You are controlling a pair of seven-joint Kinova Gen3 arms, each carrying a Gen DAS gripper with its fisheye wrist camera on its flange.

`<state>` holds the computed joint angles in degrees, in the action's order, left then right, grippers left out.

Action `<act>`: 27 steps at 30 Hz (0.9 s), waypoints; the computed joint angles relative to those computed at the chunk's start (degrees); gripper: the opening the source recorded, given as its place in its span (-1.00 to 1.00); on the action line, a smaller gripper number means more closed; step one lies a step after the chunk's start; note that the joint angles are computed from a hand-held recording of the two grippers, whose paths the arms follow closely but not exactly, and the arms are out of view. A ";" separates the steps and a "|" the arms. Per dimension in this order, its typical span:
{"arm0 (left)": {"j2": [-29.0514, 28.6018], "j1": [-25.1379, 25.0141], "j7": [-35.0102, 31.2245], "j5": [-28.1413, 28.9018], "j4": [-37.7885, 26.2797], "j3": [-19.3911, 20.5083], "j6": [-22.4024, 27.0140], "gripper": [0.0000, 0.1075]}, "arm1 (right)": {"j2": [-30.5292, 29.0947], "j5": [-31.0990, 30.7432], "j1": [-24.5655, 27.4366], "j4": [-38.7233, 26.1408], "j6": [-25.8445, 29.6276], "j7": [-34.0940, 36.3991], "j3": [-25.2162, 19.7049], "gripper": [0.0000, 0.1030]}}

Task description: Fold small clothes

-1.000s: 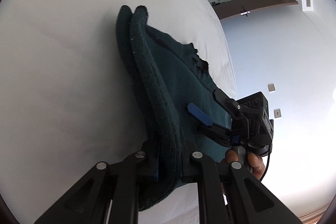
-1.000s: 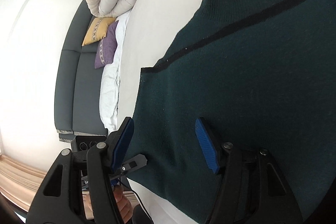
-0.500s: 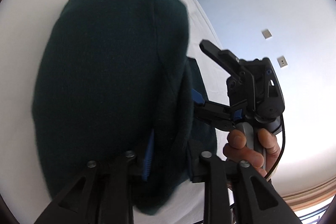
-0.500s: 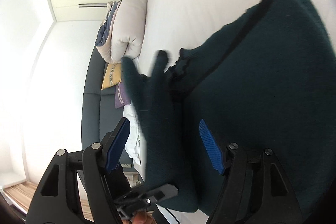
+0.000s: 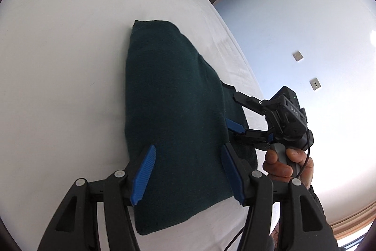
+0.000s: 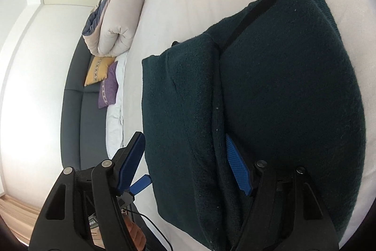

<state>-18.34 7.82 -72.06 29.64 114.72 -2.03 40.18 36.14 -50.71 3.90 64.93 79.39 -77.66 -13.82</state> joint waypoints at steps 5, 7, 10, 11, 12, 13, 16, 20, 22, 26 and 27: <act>1.74 0.23 -0.46 0.63 1.26 0.30 -2.39 0.16 | -2.25 6.16 -5.02 -1.36 -1.38 -1.87 1.39 0.08; 2.82 -0.10 1.00 0.22 1.01 1.44 -3.29 0.22 | -3.14 8.98 -7.20 -1.53 -2.43 -2.50 1.86 -0.31; 3.48 0.00 1.26 0.67 1.37 1.33 -4.00 0.22 | -5.33 13.51 -9.01 -0.71 -3.92 -3.00 3.05 -0.70; 3.37 0.06 1.26 0.63 1.41 1.34 -4.10 0.22 | -6.01 14.55 -9.25 -0.41 -4.45 -2.82 3.25 -0.73; 3.32 0.07 1.43 0.34 1.29 1.59 -4.17 0.22 | -6.72 15.43 -9.31 -0.10 -4.93 -2.46 3.42 -0.74; 3.52 0.03 1.98 -0.24 0.74 2.14 -4.08 0.22 | -7.21 15.83 -9.06 -0.01 -5.00 -2.24 3.51 -0.75; 4.06 0.60 2.34 -0.99 -0.72 2.81 -3.76 0.22 | -8.12 14.90 -6.49 0.00 -4.46 -0.98 3.67 -0.76; 5.56 1.16 3.52 -3.19 -3.42 4.81 -3.96 0.22 | -8.74 13.48 -2.17 -1.21 -2.49 0.55 4.57 -0.76; 6.94 1.51 4.47 -4.48 -4.89 5.88 -3.97 0.22 | -8.42 13.48 -0.35 -2.45 -1.03 1.00 5.26 -0.76; 9.19 1.82 7.69 -7.70 -6.64 7.91 -4.30 0.29 | -6.80 13.23 2.19 -2.85 1.10 1.41 5.77 -0.76; 9.56 1.90 8.69 -8.76 -7.17 8.35 -4.03 0.29 | -6.34 13.14 2.14 -2.49 0.45 1.45 5.72 -0.76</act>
